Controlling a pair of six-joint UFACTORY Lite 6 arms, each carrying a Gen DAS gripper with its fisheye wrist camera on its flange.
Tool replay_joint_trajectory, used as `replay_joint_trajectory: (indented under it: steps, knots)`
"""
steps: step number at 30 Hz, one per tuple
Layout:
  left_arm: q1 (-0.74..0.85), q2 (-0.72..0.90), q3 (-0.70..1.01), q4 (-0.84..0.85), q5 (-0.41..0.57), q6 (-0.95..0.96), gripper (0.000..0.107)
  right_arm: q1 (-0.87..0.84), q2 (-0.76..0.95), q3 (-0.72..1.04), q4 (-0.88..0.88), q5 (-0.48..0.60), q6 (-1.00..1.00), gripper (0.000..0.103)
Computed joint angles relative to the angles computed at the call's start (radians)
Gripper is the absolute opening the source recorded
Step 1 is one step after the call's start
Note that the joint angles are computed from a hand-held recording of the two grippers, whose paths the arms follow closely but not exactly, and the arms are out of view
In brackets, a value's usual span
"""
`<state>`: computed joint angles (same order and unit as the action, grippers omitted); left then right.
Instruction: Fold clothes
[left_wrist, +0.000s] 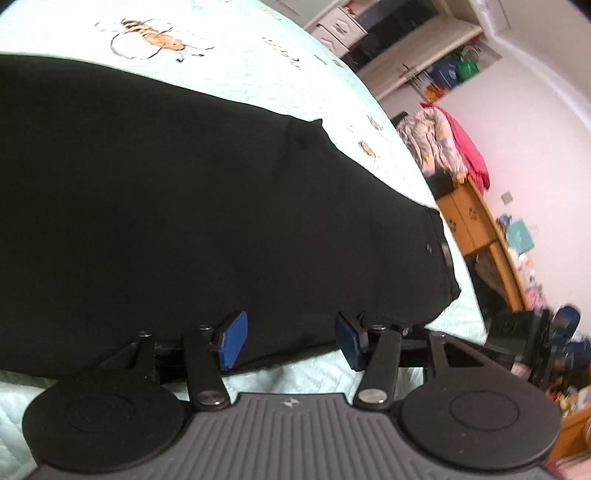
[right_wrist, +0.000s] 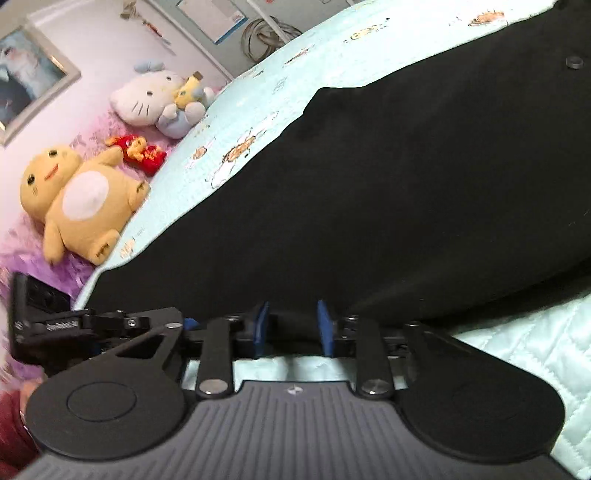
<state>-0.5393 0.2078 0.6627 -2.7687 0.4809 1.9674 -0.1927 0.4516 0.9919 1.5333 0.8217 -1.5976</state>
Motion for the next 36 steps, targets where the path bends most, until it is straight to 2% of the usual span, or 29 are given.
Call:
replay_joint_trajectory:
  steps: [2, 4, 6, 7, 9, 10, 11, 12, 13, 14, 17, 19, 21, 22, 25, 28, 31, 34, 36]
  knots:
    - [-0.004, -0.011, -0.001, -0.018, -0.019, 0.023, 0.055, 0.011, -0.011, 0.031, -0.060, -0.033, 0.060, 0.021]
    - [-0.017, -0.044, -0.007, -0.074, -0.051, 0.065, 0.055, 0.045, -0.045, 0.051, -0.113, -0.086, 0.126, 0.023]
    - [-0.033, -0.078, -0.022, -0.126, -0.051, 0.135, 0.056, 0.054, -0.114, 0.001, -0.080, -0.066, 0.108, 0.024]
    - [-0.040, -0.079, -0.026, -0.133, -0.040, 0.148, 0.056, 0.054, -0.112, 0.002, -0.048, -0.019, 0.091, 0.024]
    - [-0.030, -0.037, -0.021, -0.071, -0.010, 0.084, 0.056, 0.057, -0.089, -0.004, 0.002, 0.038, 0.051, 0.027]
    - [-0.018, -0.017, -0.024, -0.044, 0.011, 0.056, 0.056, 0.074, -0.064, 0.011, -0.011, 0.026, 0.070, 0.028]
    - [-0.006, -0.004, -0.036, -0.034, 0.037, 0.048, 0.050, 0.092, -0.037, 0.029, -0.026, 0.013, 0.092, 0.028]
    - [0.007, 0.009, -0.048, -0.025, 0.063, 0.041, 0.041, 0.107, -0.005, 0.039, -0.041, -0.019, 0.094, 0.025]
    - [0.023, 0.013, -0.059, -0.004, 0.081, 0.019, 0.038, 0.101, -0.013, 0.007, -0.026, -0.032, 0.054, 0.014]
    - [0.038, 0.005, -0.067, 0.027, 0.088, -0.016, 0.038, 0.095, -0.024, -0.031, 0.003, -0.047, -0.001, 0.009]
    - [0.060, -0.024, -0.080, 0.085, 0.077, -0.067, 0.038, 0.076, -0.015, 0.002, -0.060, -0.032, 0.071, 0.006]
    - [0.055, -0.064, -0.089, 0.090, 0.050, -0.074, 0.041, 0.081, -0.013, 0.055, -0.152, -0.039, 0.160, 0.008]
    - [0.057, -0.110, -0.111, 0.075, 0.050, -0.065, 0.054, 0.078, -0.011, 0.096, -0.201, -0.016, 0.225, 0.014]
    - [0.055, -0.130, -0.123, 0.039, 0.053, -0.029, 0.055, 0.071, -0.010, 0.112, -0.210, 0.005, 0.241, 0.017]
    - [0.074, -0.145, -0.146, -0.023, 0.093, 0.030, 0.057, 0.042, 0.033, 0.181, -0.148, 0.102, 0.256, 0.018]
    - [0.091, -0.051, -0.093, 0.027, 0.165, -0.063, 0.057, 0.016, 0.142, 0.316, -0.067, 0.160, 0.315, 0.018]
    - [0.060, 0.064, 0.036, 0.086, 0.194, -0.075, 0.057, 0.014, 0.289, 0.508, 0.013, 0.165, 0.412, 0.018]
    - [0.042, 0.208, 0.176, 0.134, 0.212, -0.084, 0.057, 0.025, 0.442, 0.728, 0.021, 0.146, 0.534, 0.018]
    - [0.047, 0.306, 0.246, 0.208, 0.220, -0.126, 0.045, 0.034, 0.533, 0.875, -0.001, 0.125, 0.609, 0.018]
